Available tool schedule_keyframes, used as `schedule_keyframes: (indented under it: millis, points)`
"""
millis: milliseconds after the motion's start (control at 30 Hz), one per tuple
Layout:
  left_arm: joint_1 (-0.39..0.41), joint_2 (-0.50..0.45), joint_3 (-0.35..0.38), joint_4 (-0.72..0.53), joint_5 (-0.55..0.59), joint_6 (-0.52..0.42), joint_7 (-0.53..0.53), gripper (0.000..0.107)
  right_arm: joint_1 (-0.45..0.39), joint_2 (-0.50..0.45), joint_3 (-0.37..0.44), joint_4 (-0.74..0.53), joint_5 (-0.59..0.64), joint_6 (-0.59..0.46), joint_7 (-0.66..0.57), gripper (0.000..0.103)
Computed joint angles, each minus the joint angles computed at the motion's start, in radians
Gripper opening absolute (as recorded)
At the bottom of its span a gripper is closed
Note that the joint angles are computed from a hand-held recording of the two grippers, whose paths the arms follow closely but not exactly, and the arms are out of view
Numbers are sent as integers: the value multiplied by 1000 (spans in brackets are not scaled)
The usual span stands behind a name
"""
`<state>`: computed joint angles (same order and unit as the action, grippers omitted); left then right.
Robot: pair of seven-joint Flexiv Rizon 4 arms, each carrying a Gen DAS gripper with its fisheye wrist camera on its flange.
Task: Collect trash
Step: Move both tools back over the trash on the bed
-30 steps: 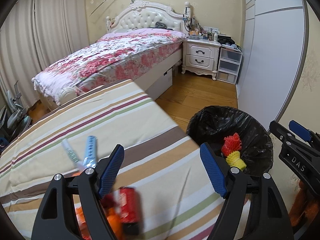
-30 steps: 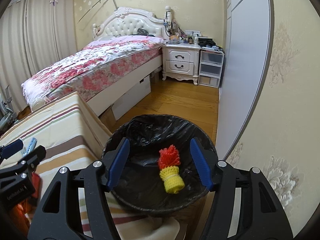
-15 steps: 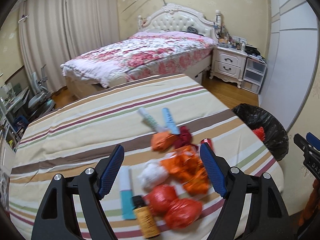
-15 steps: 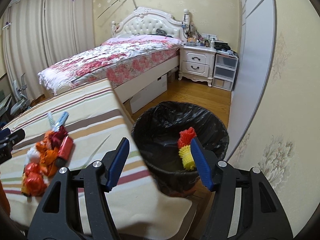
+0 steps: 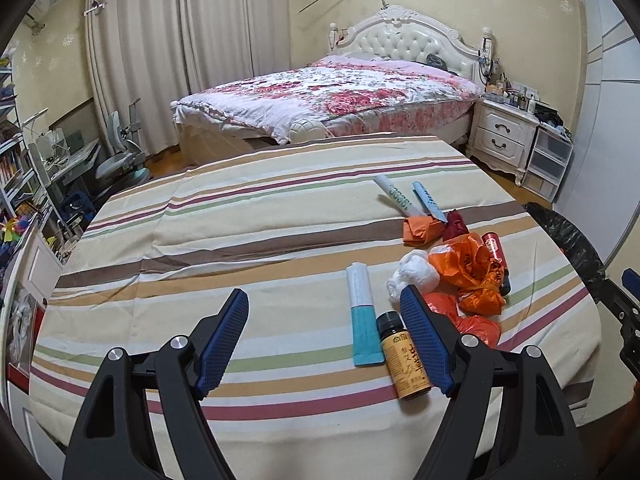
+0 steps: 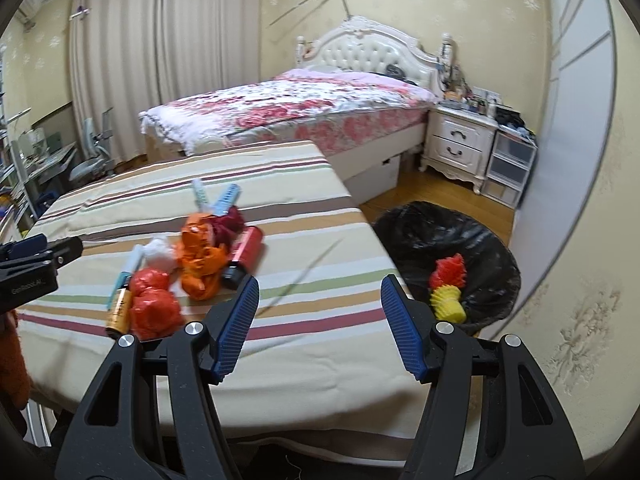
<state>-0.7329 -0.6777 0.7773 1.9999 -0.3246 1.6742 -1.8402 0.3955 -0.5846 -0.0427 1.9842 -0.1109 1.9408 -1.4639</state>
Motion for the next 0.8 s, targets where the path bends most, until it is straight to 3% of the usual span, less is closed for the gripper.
schedule_keyframes:
  millis: [333, 800]
  points:
    - [70, 16, -61, 35, -14, 23, 16, 76, -34, -22, 81, -43, -99, -69, 13, 62]
    - [77, 39, -43, 138, -103, 67, 59, 76, -36, -32, 151, -42, -186, -94, -14, 62]
